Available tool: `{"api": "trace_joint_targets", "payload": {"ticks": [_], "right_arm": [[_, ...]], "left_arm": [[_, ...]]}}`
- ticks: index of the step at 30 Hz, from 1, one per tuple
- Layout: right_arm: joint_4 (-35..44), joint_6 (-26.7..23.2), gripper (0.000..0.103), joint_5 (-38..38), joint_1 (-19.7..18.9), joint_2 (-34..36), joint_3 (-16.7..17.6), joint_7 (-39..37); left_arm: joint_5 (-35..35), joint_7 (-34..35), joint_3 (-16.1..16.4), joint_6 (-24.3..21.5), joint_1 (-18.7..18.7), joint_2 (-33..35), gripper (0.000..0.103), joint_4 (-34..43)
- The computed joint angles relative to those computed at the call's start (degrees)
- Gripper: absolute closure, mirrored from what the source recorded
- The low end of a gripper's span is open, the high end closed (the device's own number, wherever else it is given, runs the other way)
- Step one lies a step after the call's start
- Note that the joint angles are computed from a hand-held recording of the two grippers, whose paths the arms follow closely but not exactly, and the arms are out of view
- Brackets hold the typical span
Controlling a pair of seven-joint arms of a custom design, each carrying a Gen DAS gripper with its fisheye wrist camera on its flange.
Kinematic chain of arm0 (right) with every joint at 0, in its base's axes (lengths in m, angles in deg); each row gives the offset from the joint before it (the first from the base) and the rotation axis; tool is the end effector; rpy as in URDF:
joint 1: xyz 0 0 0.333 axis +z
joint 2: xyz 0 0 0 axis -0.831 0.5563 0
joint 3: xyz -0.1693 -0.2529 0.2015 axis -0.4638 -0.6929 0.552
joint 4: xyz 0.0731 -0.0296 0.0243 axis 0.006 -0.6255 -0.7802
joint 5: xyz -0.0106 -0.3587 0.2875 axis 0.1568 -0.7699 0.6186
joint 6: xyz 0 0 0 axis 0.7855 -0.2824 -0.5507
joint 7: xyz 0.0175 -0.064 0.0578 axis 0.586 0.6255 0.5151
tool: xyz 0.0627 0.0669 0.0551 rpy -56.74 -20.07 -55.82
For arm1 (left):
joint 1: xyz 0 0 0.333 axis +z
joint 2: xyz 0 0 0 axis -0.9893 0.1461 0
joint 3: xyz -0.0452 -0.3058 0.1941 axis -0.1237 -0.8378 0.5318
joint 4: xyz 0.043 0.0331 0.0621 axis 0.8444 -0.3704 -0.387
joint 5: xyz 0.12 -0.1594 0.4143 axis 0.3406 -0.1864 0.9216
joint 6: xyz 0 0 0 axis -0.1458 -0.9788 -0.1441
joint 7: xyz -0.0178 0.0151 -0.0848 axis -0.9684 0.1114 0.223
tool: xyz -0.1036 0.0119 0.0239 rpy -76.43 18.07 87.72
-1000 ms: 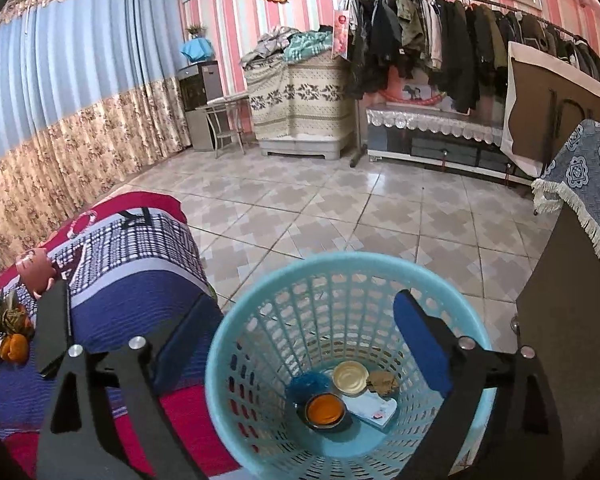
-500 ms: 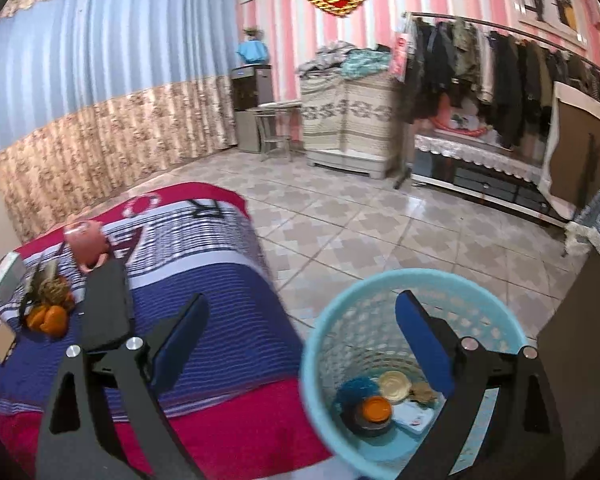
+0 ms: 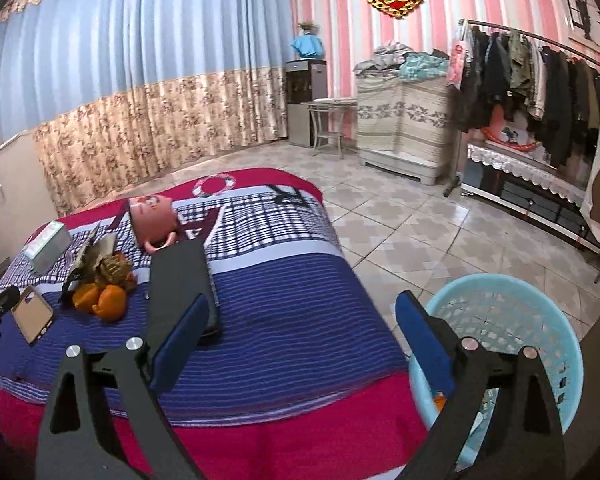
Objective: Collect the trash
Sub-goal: 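Move both tools back over the bed toward the remaining items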
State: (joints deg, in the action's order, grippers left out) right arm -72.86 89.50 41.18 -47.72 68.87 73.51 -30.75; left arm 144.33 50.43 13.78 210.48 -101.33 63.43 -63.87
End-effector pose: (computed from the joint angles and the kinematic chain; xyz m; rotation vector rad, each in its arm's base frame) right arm 0.6817 0.0692 0.4379 -1.7511 1.3336 -0.6953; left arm 0.5635 -0.3324 0.4377 -1.8680 1.2049 -0.5744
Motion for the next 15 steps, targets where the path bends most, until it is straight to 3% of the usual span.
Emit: {"api": "trace_joint_targets", "payload": {"ticks": [15], "right_arm": [[-1.09, -0.1, 0.011, -4.73, 1.44, 0.57, 1.54, 1.37]], "left_arm": [[-1.84, -1.94, 0.16, 2.28, 2.04, -1.99, 0.006, -4.49]]}}
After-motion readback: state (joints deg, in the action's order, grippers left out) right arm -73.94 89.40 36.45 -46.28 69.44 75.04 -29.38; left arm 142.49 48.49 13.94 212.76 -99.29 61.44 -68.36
